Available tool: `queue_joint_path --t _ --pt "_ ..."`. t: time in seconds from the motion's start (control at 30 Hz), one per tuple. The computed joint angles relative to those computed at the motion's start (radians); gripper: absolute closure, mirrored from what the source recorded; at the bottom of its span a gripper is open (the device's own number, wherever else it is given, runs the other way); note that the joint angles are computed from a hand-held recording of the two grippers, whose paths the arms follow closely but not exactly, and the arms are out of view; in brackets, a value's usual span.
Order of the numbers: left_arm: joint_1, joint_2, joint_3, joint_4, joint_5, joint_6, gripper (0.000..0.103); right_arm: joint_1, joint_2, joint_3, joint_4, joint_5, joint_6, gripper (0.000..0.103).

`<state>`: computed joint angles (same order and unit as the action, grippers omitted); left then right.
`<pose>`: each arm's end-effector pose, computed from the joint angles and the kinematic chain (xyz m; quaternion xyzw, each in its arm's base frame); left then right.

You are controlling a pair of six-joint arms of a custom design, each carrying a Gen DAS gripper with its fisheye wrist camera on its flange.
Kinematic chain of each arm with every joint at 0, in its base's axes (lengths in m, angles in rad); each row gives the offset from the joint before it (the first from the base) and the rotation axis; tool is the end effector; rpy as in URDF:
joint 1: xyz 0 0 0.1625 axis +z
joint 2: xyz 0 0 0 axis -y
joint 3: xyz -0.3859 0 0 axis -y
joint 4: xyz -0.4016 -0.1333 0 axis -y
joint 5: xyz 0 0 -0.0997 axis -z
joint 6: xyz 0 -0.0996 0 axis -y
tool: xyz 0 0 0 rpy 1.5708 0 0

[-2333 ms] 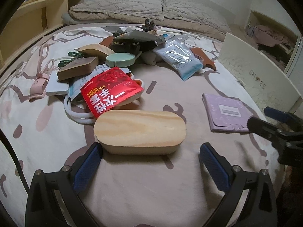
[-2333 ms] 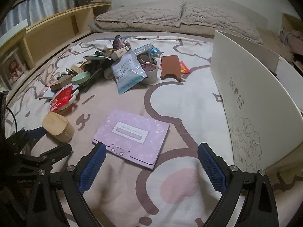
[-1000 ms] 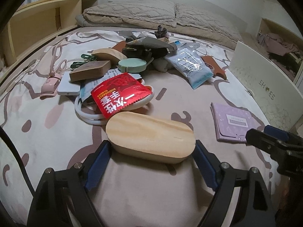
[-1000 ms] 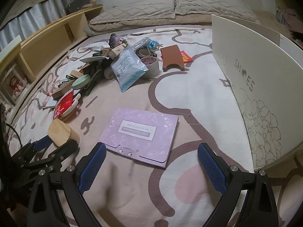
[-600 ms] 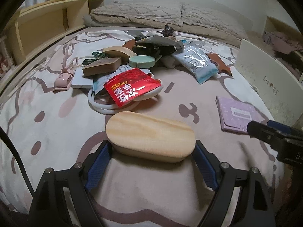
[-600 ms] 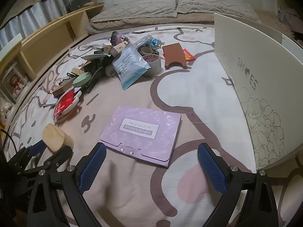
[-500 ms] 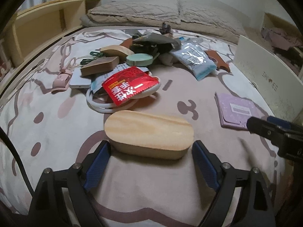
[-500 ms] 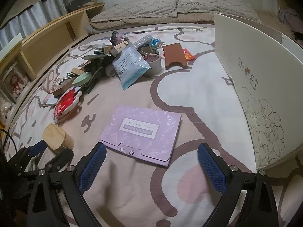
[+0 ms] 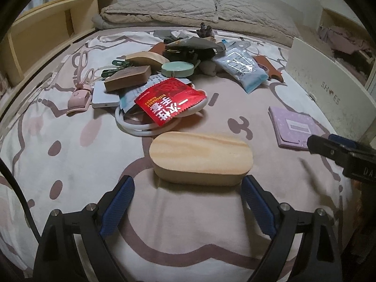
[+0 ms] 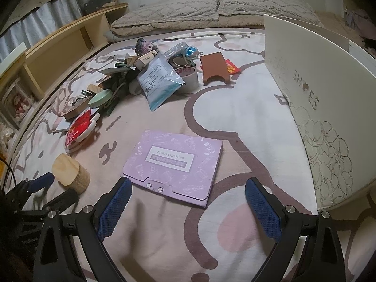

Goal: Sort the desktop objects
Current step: 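Grasp the lilac card with the right tool while the left tool holds the wooden box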

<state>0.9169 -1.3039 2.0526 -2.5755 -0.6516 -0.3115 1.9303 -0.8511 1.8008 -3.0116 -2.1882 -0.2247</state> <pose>-0.1402 -0.5322 0.2282 0.0956 0.8856 -0.3056 0.3366 0.2869 -0.5484 0.1015 0.1954 -0.9063 0.2509 0.2784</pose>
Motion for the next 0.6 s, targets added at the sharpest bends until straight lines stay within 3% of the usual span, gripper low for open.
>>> queue_joint_path --t 0.23,0.37,0.6 --pt "-0.005 0.041 -0.012 -0.032 0.028 0.027 0.009 0.0 -0.002 0.004 -0.006 0.006 0.0 0.006" --pt "0.003 0.051 -0.019 -0.077 -0.018 0.065 0.009 0.0 -0.006 0.006 -0.01 0.017 0.008 0.006" --pt "0.016 0.07 -0.038 -0.109 -0.031 0.078 0.009 -0.001 -0.02 0.012 0.019 0.058 0.04 0.006"
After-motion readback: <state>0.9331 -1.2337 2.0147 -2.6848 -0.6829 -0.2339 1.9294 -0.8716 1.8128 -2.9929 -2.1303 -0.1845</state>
